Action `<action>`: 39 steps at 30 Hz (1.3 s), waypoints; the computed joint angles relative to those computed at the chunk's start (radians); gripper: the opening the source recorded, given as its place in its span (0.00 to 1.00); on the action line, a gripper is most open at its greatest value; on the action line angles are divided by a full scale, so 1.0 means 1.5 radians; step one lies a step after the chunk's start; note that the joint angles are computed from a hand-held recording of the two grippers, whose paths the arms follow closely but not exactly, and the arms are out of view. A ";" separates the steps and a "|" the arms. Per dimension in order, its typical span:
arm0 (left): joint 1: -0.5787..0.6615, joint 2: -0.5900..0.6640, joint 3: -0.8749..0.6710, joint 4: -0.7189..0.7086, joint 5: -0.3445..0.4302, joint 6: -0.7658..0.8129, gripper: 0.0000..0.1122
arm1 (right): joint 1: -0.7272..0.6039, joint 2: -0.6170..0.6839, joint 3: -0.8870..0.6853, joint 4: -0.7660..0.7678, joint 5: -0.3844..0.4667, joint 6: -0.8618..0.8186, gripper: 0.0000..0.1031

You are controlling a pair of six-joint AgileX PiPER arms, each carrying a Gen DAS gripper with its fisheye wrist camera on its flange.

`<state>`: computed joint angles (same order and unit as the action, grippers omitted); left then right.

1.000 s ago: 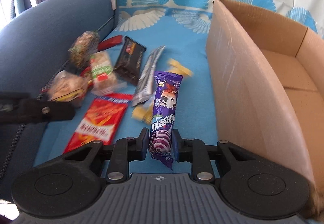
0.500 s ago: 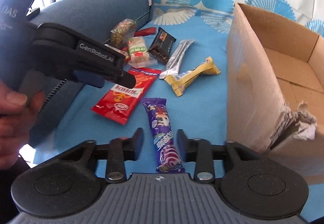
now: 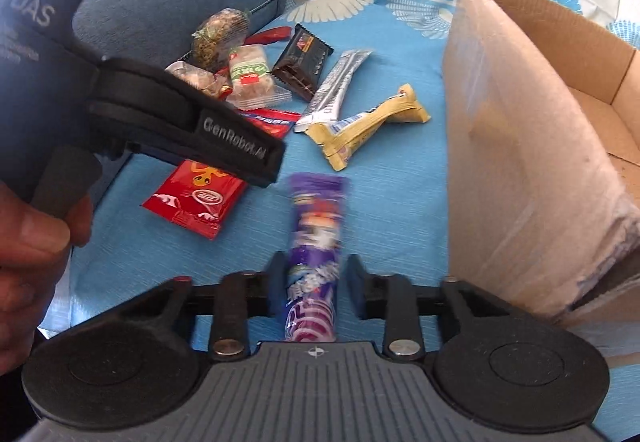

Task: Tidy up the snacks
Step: 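Grasp the red spicy-strip packet with the left tool while the right tool grasps the purple candy bar, then lift the red packet with the left tool while the right tool carries the purple bar over the box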

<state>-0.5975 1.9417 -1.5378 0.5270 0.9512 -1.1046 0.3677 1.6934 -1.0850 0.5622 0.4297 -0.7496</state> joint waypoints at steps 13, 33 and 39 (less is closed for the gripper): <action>-0.010 -0.079 0.077 -0.021 -0.041 0.006 0.46 | -0.022 -0.025 0.006 -0.022 0.033 0.045 0.20; -0.034 -0.025 0.026 -0.014 0.015 0.069 0.47 | -0.010 -0.014 0.009 -0.029 0.007 0.048 0.26; -0.044 -0.057 0.061 0.025 -0.027 0.020 0.44 | -0.018 -0.034 0.024 0.007 0.001 0.012 0.18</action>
<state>-0.6638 1.8555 -1.4457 0.5649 0.9102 -1.0742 0.3410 1.6424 -1.0483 0.5726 0.4317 -0.7310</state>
